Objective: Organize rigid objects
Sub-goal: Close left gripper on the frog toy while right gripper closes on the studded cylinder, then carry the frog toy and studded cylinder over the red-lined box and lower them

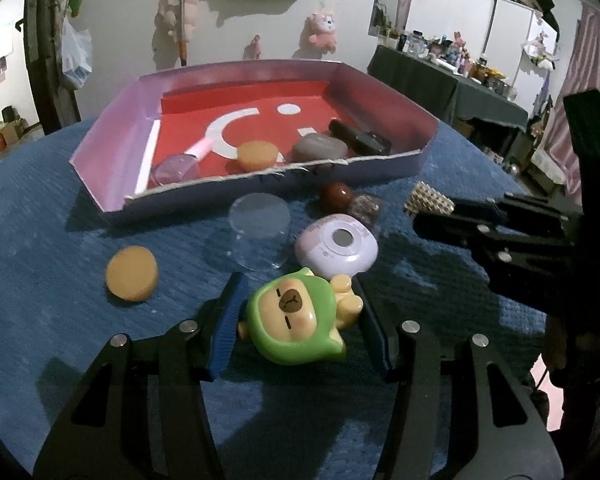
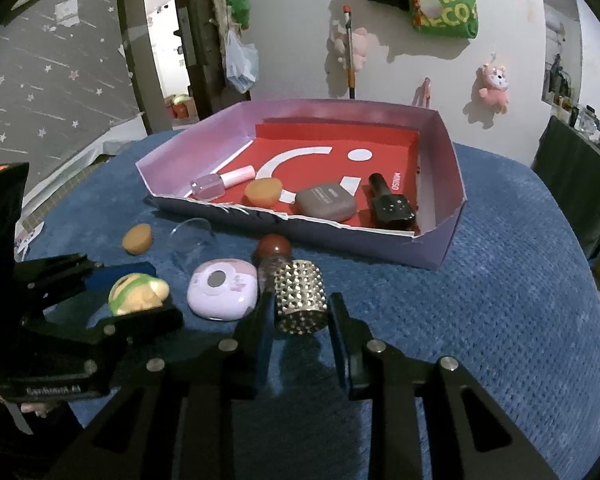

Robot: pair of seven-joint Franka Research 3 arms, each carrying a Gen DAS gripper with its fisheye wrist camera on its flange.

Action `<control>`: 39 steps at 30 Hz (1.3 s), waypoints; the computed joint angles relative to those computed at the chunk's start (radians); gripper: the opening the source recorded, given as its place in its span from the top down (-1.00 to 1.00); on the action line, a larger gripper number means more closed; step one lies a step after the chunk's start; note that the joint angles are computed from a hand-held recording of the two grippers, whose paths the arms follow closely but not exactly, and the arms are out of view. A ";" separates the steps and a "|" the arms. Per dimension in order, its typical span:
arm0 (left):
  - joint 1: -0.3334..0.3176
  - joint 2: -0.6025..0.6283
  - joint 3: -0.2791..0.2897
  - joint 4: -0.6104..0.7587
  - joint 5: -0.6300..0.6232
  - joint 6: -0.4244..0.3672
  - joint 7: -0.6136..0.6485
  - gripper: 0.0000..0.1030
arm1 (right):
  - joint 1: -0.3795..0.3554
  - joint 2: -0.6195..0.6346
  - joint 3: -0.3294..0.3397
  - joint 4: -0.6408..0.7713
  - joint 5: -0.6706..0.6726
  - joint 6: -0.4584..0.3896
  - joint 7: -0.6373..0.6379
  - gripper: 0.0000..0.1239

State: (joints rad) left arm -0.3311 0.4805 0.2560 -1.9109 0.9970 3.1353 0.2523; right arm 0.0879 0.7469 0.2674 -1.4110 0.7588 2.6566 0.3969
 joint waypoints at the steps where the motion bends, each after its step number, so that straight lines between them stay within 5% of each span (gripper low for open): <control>1: -0.007 -0.002 0.011 -0.001 0.007 0.001 -0.007 0.00 | -0.004 -0.004 0.005 -0.009 0.007 0.003 -0.003 0.54; 11: -0.026 -0.013 0.052 0.000 0.148 0.001 -0.118 0.00 | -0.036 -0.070 0.037 -0.130 0.120 0.039 -0.093 0.54; 31: 0.099 -0.040 -0.087 0.014 0.299 -0.031 -0.221 0.00 | -0.026 -0.093 0.023 -0.157 0.177 0.037 -0.138 0.54; 39: 0.187 -0.062 -0.175 0.026 0.157 -0.034 -0.044 0.00 | -0.023 -0.087 0.013 -0.091 0.176 -0.024 -0.128 0.54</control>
